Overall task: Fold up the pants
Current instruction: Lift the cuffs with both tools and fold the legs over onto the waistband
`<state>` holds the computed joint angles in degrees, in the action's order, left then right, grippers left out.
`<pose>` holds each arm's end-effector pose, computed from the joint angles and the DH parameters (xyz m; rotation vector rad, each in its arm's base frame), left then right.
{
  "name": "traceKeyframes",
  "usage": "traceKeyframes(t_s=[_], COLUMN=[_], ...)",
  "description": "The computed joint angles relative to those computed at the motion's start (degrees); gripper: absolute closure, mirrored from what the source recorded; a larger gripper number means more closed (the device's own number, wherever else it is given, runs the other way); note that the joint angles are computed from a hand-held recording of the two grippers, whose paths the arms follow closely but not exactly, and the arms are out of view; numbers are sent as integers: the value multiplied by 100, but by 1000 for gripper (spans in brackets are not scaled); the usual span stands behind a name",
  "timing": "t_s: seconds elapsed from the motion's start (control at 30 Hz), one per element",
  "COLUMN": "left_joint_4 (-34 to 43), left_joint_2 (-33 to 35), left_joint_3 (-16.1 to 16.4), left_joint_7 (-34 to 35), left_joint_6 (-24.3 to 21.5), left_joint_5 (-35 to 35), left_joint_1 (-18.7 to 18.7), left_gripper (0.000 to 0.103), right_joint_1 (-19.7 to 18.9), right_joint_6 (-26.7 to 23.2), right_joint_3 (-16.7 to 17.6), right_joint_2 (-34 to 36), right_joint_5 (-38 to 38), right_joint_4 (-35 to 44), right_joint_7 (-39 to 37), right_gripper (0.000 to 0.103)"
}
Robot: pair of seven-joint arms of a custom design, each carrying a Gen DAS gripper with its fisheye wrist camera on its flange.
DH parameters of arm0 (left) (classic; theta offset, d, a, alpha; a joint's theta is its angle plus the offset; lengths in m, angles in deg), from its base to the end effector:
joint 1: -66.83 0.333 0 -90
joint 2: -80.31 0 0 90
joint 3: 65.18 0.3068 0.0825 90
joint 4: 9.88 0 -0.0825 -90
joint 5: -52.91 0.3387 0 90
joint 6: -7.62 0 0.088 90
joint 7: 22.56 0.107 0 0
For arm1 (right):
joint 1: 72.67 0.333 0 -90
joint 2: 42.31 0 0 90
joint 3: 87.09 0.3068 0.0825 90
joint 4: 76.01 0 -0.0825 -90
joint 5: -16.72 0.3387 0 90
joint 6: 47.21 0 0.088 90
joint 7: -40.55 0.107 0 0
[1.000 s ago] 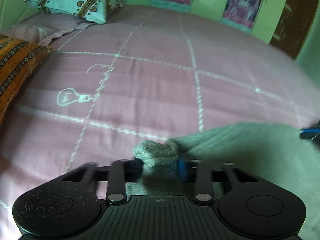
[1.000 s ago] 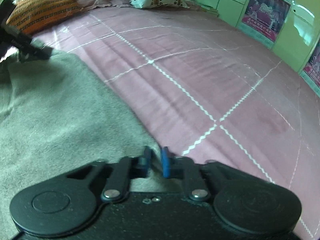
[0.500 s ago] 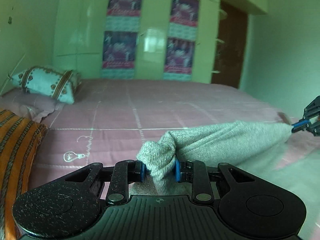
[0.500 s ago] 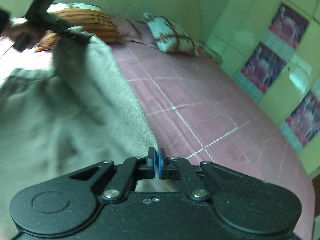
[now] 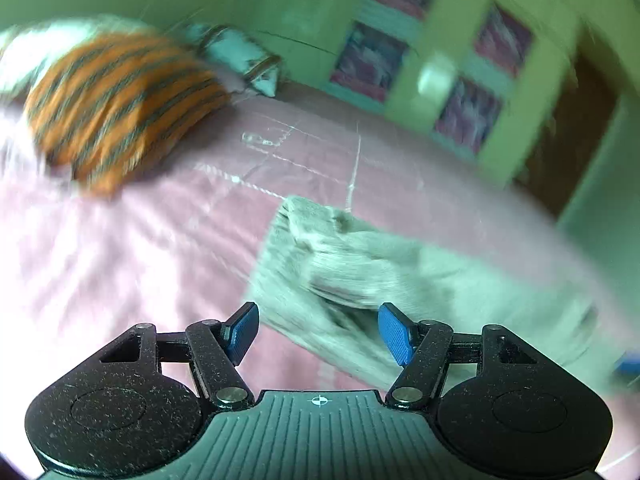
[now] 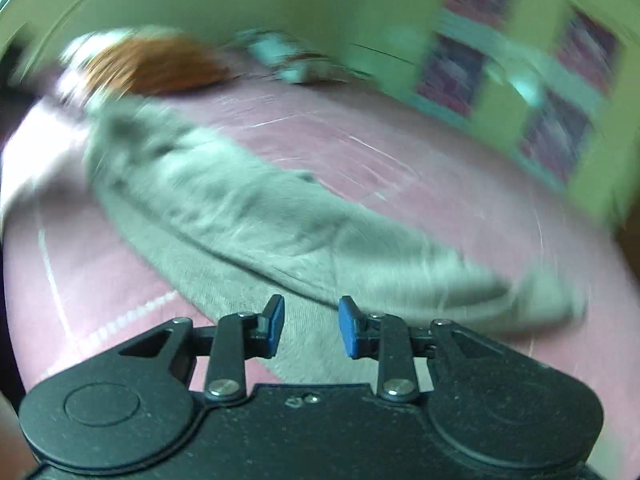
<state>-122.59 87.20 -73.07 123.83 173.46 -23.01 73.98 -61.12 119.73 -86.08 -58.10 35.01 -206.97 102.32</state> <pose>0.5705 0.0530 0.4824 -1.9100 1.5618 -1.2773 0.4674 0.0852 0.5815 -1.9709 1.2546 -0.7417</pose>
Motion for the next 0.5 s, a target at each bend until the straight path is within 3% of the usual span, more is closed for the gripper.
traceKeyframes(t_s=[0.07, 0.1, 0.23, 0.27, 0.37, 0.47, 0.5], left_joint_4=[-78, -43, 350, 479, 880, 1222, 1334], left_joint_2=[-118, -117, 203, 328, 732, 1100, 1217], left_joint_3=[-37, -19, 25, 46, 15, -83, -127], left_joint_7=[-37, -30, -16, -326, -1223, -1912, -1993], left_joint_6=[-69, -235, -504, -547, -611, -559, -572], left_joint_5=[-575, -883, -1709, -1536, -765, -74, 42], left_joint_1=[-4, -4, -95, -118, -142, -84, -32], left_gripper=[37, 37, 37, 37, 37, 37, 39], right_joint_1=[-99, 20, -130, 16, 37, -228, -328], right_joint_6=[45, -19, -248, -226, -283, -346, -404], right_joint_3=[47, -105, -113, -299, -423, -345, -327], right_joint_2=[52, 186, 142, 281, 655, 1169, 1324], right_joint_5=[222, 326, 1273, 1403, 2084, 1976, 1791], right_joint_4=[38, 187, 93, 205, 473, 868, 1006], right_joint_7=[597, 938, 1407, 1616, 1823, 2572, 2937], right_gripper=[82, 82, 79, 78, 76, 73, 65])
